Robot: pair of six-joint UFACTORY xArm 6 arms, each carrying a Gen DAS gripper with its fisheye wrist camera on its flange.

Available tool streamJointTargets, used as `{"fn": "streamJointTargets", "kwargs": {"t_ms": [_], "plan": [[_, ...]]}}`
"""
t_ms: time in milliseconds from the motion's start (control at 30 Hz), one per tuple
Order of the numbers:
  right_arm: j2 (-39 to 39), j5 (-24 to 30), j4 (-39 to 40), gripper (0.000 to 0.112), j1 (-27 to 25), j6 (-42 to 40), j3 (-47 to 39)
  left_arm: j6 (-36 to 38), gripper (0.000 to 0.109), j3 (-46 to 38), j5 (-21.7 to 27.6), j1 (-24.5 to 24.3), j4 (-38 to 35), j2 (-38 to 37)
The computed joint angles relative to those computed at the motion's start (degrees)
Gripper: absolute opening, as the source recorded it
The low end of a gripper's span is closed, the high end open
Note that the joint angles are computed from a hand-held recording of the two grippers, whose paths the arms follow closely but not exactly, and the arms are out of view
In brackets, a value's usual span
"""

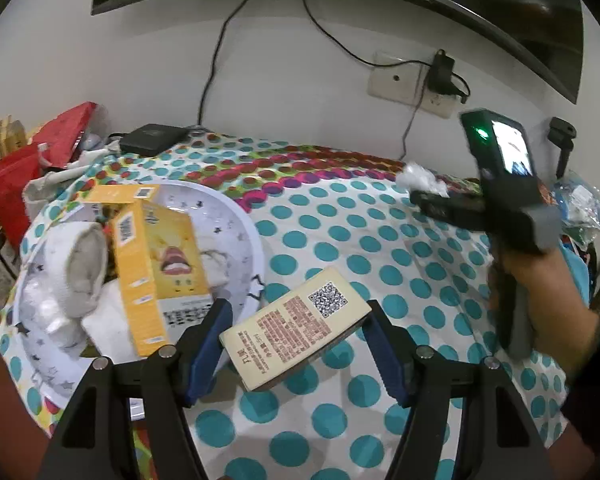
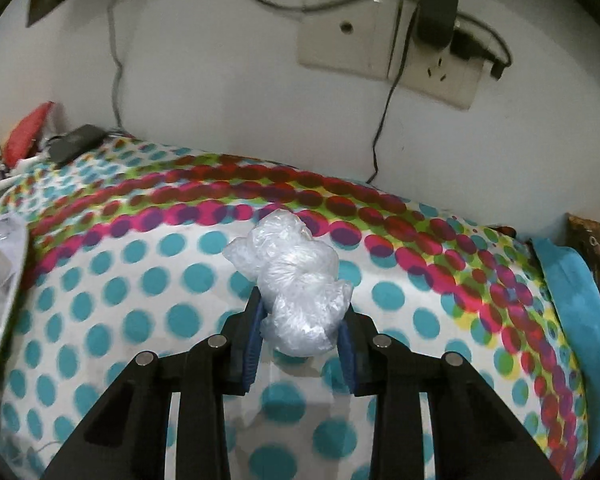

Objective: Organize objects
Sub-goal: 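Carry the brown box to the plate and release it with the left gripper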

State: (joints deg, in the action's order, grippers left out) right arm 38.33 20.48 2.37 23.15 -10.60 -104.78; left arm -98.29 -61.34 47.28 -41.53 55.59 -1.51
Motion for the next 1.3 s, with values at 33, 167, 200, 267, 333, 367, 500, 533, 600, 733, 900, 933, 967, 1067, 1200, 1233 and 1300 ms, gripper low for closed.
{"fn": "streamJointTargets", "kwargs": {"t_ms": [33,167,200,267,333,367,500,533,600,733,900,933,967,1067,1200,1233,1300], "plan": [[-2.19,-0.94,1.85,0.030,0.28,-1.54,3.33,-0.37,0.068,-0.01,1.00,-0.34,-0.23,-0.17],[-8.95,-5.18,8.41,0.030,1.42,-6.75,13.80,-1.21,0.068,-0.48,4.55,-1.94,-0.43,-0.17],[-10.65,-6.80,8.63,0.030,1.86,-7.30,16.58,-1.66,0.068,-0.34,5.12,-2.29,-0.73,-0.36],[-14.20,-9.92,9.27,0.030,2.76,-8.69,22.10,-2.30,0.068,-0.31,6.48,-2.97,-1.29,-0.58],[-16.90,-12.83,5.58,0.030,3.37,-6.59,26.54,-2.80,0.068,-0.19,8.81,-3.91,-1.60,-1.24],[-17.87,-14.35,2.60,0.030,3.39,-4.34,28.23,-3.39,0.068,0.12,9.45,-4.17,-1.74,-1.84],[-20.73,-18.57,-13.57,0.030,2.60,8.75,32.86,-4.44,0.068,1.25,14.52,-5.29,-2.16,-4.86],[-21.19,-19.41,-18.08,0.030,2.13,12.85,33.59,-4.26,0.068,1.32,16.26,-5.64,-2.19,-5.50],[-21.64,-20.00,-22.47,0.030,1.59,16.92,34.08,-4.12,0.068,1.72,19.64,-6.17,-2.19,-7.23],[-21.54,-19.20,-16.06,0.030,1.88,12.70,33.96,-2.81,0.068,2.21,24.46,-6.39,-1.82,-9.22],[-21.32,-18.32,-2.45,0.031,2.90,1.97,33.77,-1.12,0.068,3.92,27.26,-3.83,-1.62,-10.98],[-21.30,-18.08,-2.07,0.031,2.95,1.70,33.68,-0.90,0.068,4.43,27.25,-3.27,-1.68,-11.42],[-21.29,-18.03,-2.73,0.031,2.90,2.19,33.67,-0.64,0.068,5.09,27.06,-2.01,-1.71,-11.88],[-21.16,-18.06,-4.39,0.031,2.92,2.46,33.64,-0.10,0.068,7.39,26.09,0.65,-1.71,-13.87],[-20.97,-17.74,-12.53,0.031,2.65,8.26,33.44,0.90,0.069,10.66,24.51,3.81,-1.68,-16.73],[-20.98,-17.76,-12.74,0.031,2.71,8.16,33.50,1.09,0.069,11.21,24.10,4.37,-1.76,-17.18],[-20.92,-17.42,-13.26,0.031,2.79,8.40,33.41,1.25,0.069,12.62,22.82,6.02,-2.14,-18.27]]}}
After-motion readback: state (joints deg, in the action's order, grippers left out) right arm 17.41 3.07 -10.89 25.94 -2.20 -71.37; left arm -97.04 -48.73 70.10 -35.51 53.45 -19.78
